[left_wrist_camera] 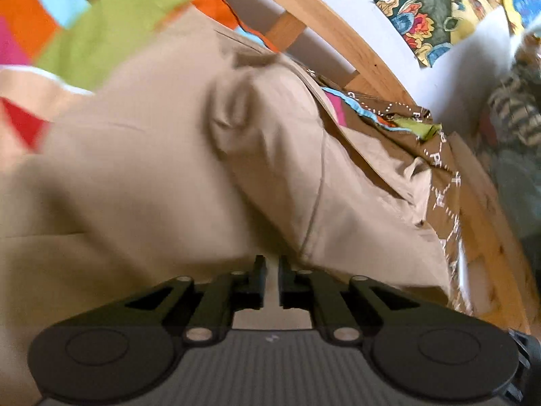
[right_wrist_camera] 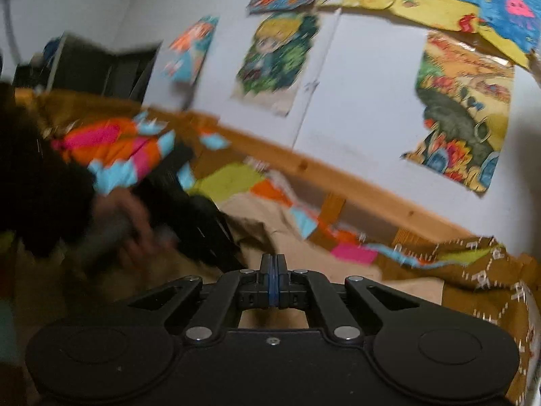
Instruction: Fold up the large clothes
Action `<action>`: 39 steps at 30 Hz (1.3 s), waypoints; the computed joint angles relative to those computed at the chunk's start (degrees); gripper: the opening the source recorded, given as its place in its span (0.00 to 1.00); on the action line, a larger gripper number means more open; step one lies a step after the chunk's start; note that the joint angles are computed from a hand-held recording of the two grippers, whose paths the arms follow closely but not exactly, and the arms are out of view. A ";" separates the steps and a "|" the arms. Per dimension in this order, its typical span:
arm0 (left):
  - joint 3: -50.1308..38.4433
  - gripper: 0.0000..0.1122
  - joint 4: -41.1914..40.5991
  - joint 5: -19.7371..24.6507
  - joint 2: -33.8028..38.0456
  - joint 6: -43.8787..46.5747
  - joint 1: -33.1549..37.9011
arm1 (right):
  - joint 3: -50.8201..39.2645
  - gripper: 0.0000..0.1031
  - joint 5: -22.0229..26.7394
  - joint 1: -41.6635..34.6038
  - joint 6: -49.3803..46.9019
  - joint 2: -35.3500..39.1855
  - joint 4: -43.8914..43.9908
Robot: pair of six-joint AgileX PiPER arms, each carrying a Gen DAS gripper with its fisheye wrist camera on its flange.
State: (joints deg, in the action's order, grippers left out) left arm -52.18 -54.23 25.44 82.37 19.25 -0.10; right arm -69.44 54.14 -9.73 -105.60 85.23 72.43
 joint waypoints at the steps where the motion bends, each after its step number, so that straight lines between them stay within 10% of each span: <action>1: 0.72 0.11 2.98 1.24 -1.97 -1.33 1.50 | 1.69 0.00 -0.05 -0.34 -0.35 -1.04 -1.54; 4: -1.17 0.22 11.43 3.26 -4.08 -8.05 5.00 | 6.40 0.01 -0.22 -1.30 1.15 -3.45 -5.77; 11: -13.43 0.27 22.80 1.86 4.33 -21.36 5.90 | 6.16 0.40 0.74 -7.96 22.01 -1.82 -4.65; 19: -29.90 0.27 24.53 5.28 19.66 -28.96 5.40 | -14.90 0.42 -0.18 -7.50 56.74 16.96 -13.77; 26: -30.06 0.00 19.54 2.16 20.39 -22.09 3.49 | -27.08 0.41 1.01 -1.92 63.65 27.74 -21.07; 29: -24.41 0.00 25.59 -3.16 15.28 -25.38 0.95 | -30.84 0.00 0.24 0.38 63.44 29.94 -24.07; 39: -15.24 0.00 33.08 -8.80 10.92 -33.93 0.39 | -33.90 0.00 -17.76 4.84 56.28 29.55 -31.88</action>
State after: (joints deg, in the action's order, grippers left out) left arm -67.42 -21.16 16.64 93.29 -14.67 0.29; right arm -103.33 36.38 -4.89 -49.32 114.78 40.54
